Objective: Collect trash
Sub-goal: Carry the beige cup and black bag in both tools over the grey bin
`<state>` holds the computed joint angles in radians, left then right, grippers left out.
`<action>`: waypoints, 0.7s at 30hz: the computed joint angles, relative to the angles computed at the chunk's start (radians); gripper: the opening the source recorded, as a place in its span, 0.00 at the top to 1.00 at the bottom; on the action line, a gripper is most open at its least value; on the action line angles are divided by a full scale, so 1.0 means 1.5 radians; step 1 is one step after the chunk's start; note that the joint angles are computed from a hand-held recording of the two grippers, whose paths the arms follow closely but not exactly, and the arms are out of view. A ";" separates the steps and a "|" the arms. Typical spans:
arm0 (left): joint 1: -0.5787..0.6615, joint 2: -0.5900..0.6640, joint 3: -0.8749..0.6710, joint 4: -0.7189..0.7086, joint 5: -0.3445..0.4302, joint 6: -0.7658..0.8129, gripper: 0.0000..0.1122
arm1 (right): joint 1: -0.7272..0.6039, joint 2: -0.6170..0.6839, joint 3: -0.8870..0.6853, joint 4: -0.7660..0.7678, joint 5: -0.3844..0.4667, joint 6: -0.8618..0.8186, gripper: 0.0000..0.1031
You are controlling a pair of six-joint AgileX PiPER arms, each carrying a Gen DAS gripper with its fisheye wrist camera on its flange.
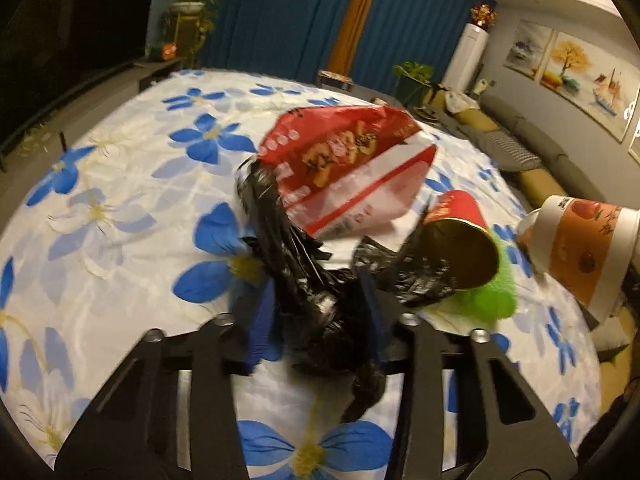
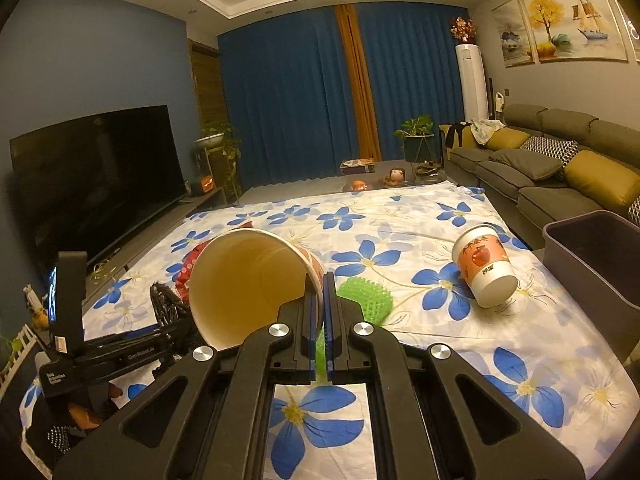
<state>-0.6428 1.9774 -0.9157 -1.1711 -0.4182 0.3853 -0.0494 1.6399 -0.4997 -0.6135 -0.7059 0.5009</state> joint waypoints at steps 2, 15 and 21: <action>-0.004 -0.001 0.004 0.015 -0.006 -0.018 0.76 | -0.011 -0.005 0.003 -0.013 -0.002 0.008 0.96; -0.093 -0.102 0.099 0.037 -0.139 -0.089 0.90 | -0.082 -0.045 0.028 -0.078 -0.014 0.059 0.96; -0.150 -0.148 0.093 -0.027 -0.195 -0.003 0.90 | -0.124 -0.073 0.044 -0.108 -0.026 0.081 0.96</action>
<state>-0.8680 1.7559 -0.7756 -1.2111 -0.7103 0.3807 -0.2355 1.5299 -0.4334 -0.7759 -0.7453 0.6226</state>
